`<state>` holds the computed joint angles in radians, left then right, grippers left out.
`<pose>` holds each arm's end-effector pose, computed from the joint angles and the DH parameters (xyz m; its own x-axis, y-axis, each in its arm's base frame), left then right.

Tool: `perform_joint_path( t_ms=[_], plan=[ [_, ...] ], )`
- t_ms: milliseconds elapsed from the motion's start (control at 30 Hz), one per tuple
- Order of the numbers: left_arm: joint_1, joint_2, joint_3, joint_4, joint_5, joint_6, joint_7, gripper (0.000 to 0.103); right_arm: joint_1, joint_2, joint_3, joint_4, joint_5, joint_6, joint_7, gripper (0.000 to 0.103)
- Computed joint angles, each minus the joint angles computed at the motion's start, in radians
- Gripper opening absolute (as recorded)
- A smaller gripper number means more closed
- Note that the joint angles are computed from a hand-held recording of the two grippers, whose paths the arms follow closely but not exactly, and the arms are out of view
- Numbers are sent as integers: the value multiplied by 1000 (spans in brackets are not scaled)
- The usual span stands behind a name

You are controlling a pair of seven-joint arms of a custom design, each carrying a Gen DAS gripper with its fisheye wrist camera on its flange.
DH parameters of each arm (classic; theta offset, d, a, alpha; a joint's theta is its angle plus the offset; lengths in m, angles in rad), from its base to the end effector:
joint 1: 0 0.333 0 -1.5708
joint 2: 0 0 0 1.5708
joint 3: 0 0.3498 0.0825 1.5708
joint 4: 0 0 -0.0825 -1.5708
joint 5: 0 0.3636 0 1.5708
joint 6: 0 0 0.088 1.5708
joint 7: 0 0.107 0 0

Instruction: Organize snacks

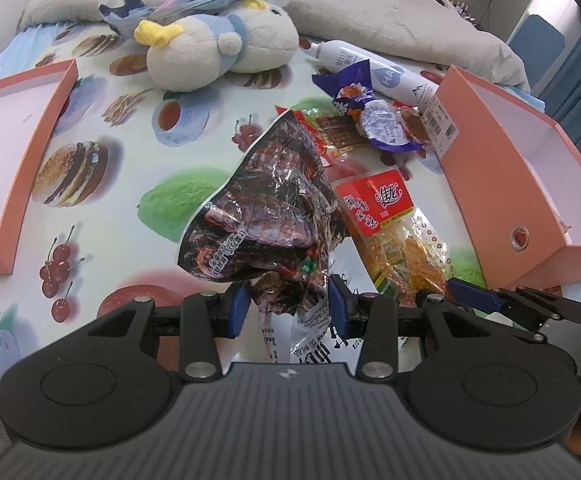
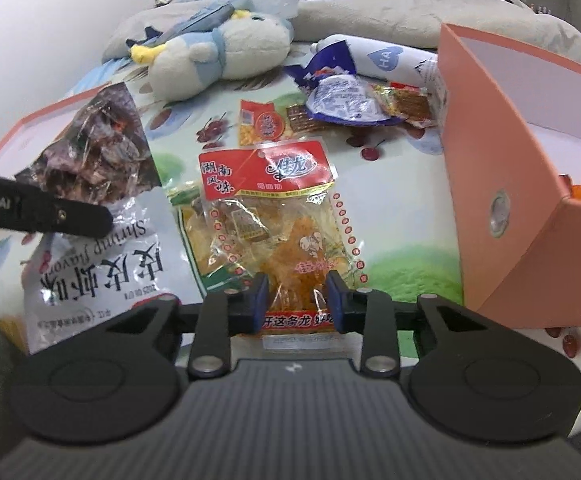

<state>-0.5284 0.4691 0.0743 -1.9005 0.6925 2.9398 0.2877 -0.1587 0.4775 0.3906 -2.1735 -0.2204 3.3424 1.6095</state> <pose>0.5771 -0.3343 0.3511 0.0991 -0.9719 0.2133 -0.8066 -0.2040 -0.5548 0.5964 0.1426 0.3199 0.3456 -0.9341 -0.0896 -0.7115 -0.1986 -0.6740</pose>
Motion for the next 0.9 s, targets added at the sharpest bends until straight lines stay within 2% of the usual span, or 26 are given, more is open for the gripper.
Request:
perform_joint_path(
  t_ms=[300, 567, 900],
  plan=[
    [19, -21, -37, 39, -22, -41, 39, 47, -28, -88, 23, -14, 13, -13, 44, 34],
    [30, -26, -59, 114, -25, -68, 79, 47, -150, -141, 146, 7, 29, -48, 15, 34],
    [17, 2, -58, 263, 0, -96, 127, 47, -115, -182, 69, 63, 38, -16, 9, 34]
  ],
)
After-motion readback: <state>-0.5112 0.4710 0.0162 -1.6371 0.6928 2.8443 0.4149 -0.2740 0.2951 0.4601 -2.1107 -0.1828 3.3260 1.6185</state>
